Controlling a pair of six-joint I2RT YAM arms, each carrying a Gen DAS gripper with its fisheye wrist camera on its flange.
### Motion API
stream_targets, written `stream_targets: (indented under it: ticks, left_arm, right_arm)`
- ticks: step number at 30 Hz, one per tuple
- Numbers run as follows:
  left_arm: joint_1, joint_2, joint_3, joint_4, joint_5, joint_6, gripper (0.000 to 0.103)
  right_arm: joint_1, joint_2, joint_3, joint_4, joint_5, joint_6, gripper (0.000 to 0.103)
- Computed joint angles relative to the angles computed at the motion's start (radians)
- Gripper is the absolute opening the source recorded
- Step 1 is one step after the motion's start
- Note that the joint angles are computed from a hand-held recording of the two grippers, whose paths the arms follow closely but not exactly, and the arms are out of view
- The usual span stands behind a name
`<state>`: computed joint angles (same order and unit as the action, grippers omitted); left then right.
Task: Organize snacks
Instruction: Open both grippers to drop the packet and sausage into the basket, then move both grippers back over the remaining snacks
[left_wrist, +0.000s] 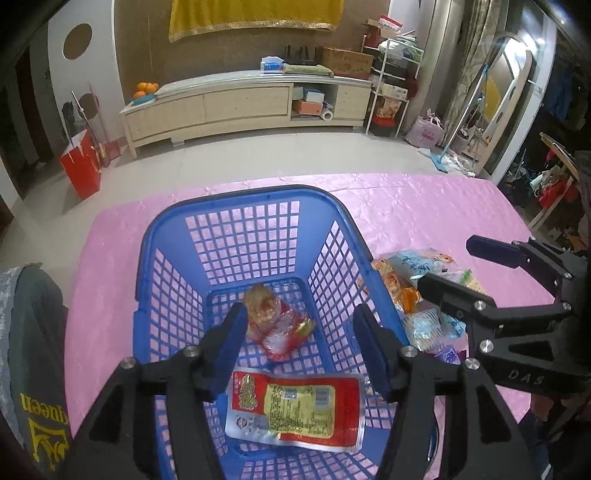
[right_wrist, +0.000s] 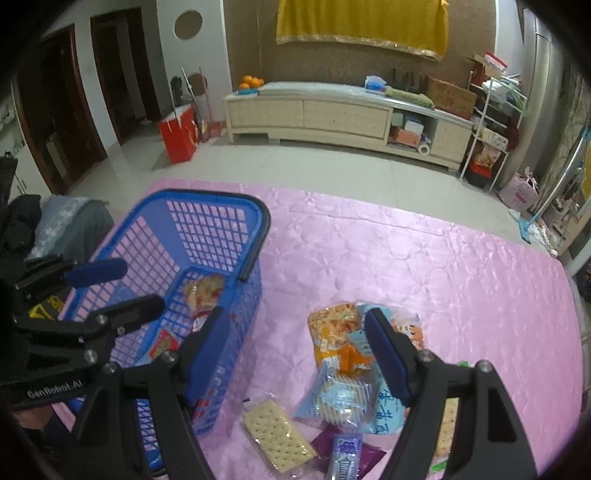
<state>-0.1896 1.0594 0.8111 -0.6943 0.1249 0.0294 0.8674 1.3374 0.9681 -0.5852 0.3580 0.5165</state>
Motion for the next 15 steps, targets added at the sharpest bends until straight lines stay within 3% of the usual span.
stream_targets:
  ticks: [5, 10, 15]
  left_arm:
    - [-0.052, -0.100, -0.008, -0.052, -0.050, -0.036, 0.069]
    - [-0.141, -0.173, 0.006, -0.112, -0.118, -0.097, 0.078]
    - [-0.304, -0.222, 0.023, -0.160, -0.228, -0.204, 0.081]
  right_arm:
    - [0.051, -0.071, -0.028, -0.022, 0.077, 0.030, 0.079]
    - [0.128, -0.134, -0.012, -0.140, 0.132, 0.030, 0.079]
    - [0.208, -0.238, -0.009, -0.295, 0.207, 0.115, 0.079]
